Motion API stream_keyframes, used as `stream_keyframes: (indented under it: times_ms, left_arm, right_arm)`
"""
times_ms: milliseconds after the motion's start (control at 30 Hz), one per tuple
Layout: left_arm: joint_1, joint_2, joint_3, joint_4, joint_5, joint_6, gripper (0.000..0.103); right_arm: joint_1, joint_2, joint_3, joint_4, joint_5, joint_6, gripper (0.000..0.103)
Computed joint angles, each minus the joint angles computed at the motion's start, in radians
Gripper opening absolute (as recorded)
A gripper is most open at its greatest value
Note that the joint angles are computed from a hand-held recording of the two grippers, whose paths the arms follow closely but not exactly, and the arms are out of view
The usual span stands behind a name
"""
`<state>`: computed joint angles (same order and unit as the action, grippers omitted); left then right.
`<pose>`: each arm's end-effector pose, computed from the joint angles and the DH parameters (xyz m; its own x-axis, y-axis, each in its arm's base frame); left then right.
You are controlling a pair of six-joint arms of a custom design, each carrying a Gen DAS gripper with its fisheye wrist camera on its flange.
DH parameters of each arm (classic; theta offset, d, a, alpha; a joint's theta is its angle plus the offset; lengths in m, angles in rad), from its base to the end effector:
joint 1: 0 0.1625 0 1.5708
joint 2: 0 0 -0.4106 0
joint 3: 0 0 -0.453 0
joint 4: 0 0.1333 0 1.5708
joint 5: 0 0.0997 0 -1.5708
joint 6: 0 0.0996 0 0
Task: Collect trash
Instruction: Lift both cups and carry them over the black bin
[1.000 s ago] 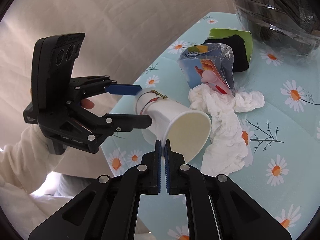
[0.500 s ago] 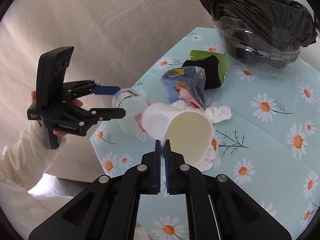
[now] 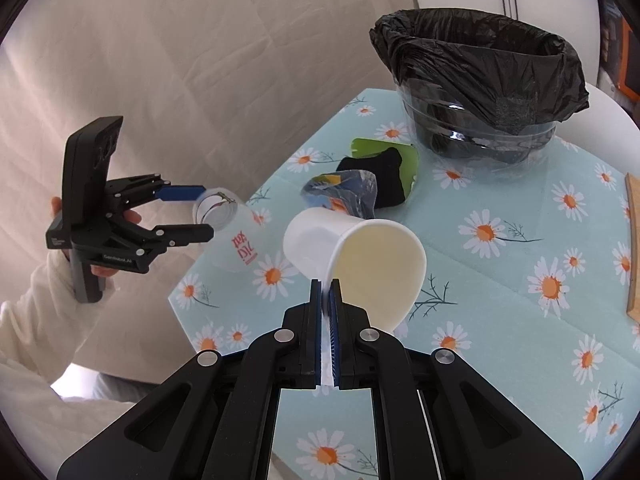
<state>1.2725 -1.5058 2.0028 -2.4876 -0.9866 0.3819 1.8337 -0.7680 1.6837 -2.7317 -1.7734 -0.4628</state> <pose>0.0183 -0.5808 0.3210 -0.7012 0.3534 -0.6193 0.5708 0.7987 -0.1905 0.2891 -0.6385 0.0181 -0.7452 -0.6038 0.2830 -0.6536 0.7456 -0.1301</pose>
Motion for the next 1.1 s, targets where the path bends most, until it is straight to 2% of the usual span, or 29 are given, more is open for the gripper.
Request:
stream_keyframes:
  times_ms: [233,533,833,1100]
  left_arm:
    - [-0.018,-0.021,-0.011,-0.017,0.018,0.046,0.072]
    - [-0.047,-0.018,-0.065,-0.036,0.035,0.11,0.072]
    - [-0.069,0.035,-0.174,-0.074,0.054,0.173,0.072]
    - [-0.098,0.108,-0.279,-0.095,0.051,0.245,0.072]
  right_arm:
    - [0.014,-0.043,0.039,-0.069,-0.018,0.004,0.003]
    - [0.037,-0.074,0.015,-0.106,-0.044,-0.003,0.003]
    - [0.048,-0.055,-0.092,-0.12,-0.071,-0.038,0.003]
    - [0.051,-0.02,-0.213,-0.114,-0.03,-0.081,0.003]
